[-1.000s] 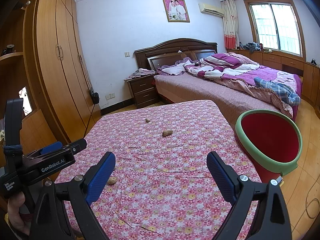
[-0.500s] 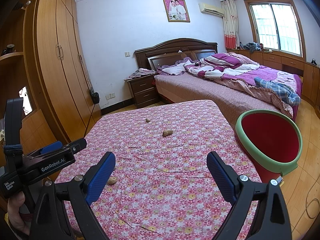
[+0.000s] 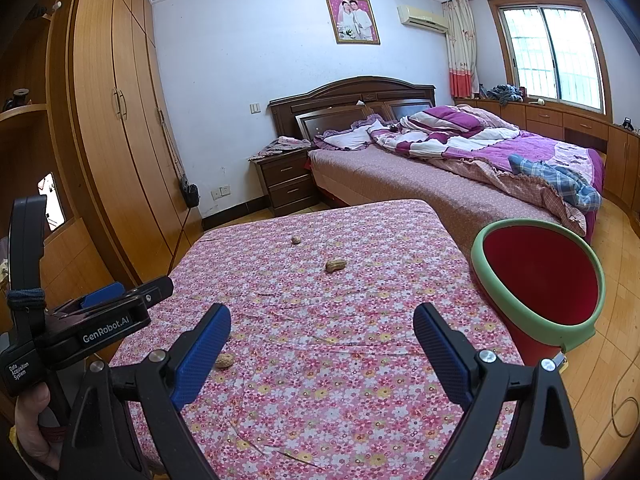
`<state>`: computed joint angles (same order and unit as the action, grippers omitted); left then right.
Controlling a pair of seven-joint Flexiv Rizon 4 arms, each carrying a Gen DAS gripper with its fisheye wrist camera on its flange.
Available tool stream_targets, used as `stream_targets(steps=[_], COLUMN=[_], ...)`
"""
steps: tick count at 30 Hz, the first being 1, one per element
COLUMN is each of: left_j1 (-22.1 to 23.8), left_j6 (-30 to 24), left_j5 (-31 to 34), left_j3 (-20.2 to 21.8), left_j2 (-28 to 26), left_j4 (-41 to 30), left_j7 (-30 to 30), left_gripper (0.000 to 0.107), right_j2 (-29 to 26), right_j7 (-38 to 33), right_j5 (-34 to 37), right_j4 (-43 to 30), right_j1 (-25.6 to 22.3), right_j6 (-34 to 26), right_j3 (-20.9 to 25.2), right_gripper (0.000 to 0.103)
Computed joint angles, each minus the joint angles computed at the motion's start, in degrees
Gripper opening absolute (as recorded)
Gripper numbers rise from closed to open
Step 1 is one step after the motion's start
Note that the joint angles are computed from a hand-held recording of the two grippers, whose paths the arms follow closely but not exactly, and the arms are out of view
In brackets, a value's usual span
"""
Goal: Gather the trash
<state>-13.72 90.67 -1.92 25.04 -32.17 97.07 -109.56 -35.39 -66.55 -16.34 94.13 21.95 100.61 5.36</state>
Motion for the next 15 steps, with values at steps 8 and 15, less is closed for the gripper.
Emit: stream_targets(steps=[8,15], left_j1=[0.0,0.2], left_j6=[-0.1,0.1], left_j5=[0.2,0.3], left_j3=[0.0,-0.2], left_j2=[0.0,0.0], left_j4=[0.0,0.1], left_j7=[-0.2,-0.1], left_gripper=[0.082,0.082], right_j2=[-0.1,-0.1], right_j7=[-0.1,-0.2], right_j5=[0.1,0.1], right_j4=[-0.1,-0.2], right_j1=[0.0,-0.1], right_j6=[-0.1,-0.1], right_j3=[0.1,0.2], right_gripper=[0.094,0.094])
